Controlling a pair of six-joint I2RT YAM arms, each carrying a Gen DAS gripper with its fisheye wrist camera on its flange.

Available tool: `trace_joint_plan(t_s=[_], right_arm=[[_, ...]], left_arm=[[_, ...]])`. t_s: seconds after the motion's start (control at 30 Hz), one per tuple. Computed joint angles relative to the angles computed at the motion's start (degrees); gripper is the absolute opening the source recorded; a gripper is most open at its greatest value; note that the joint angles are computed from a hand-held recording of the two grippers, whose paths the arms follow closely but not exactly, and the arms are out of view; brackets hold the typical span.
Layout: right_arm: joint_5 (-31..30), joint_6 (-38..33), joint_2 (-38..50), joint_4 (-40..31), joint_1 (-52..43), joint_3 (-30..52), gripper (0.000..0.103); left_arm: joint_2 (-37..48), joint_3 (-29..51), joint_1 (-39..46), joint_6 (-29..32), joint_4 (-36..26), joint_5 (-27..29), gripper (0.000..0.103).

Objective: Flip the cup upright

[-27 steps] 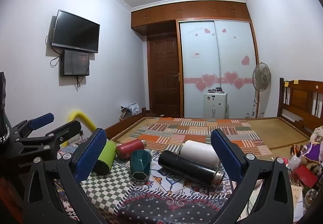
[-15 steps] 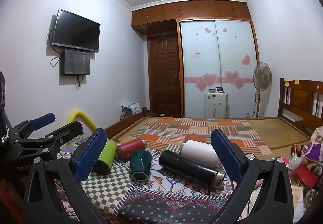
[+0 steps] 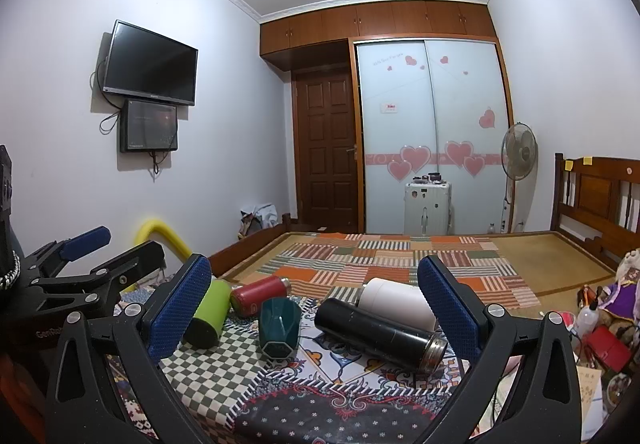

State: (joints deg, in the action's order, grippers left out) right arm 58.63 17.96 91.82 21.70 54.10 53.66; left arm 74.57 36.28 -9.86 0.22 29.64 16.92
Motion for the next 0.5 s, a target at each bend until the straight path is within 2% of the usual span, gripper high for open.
trace_joint_plan(t_s=[0.5], right_arm=[[0.17, -0.12, 0.24, 0.7, 0.26, -0.26, 0.103]], left_arm=[[-0.56, -0.75, -0.18, 0.46, 0.74, -0.48, 0.103]])
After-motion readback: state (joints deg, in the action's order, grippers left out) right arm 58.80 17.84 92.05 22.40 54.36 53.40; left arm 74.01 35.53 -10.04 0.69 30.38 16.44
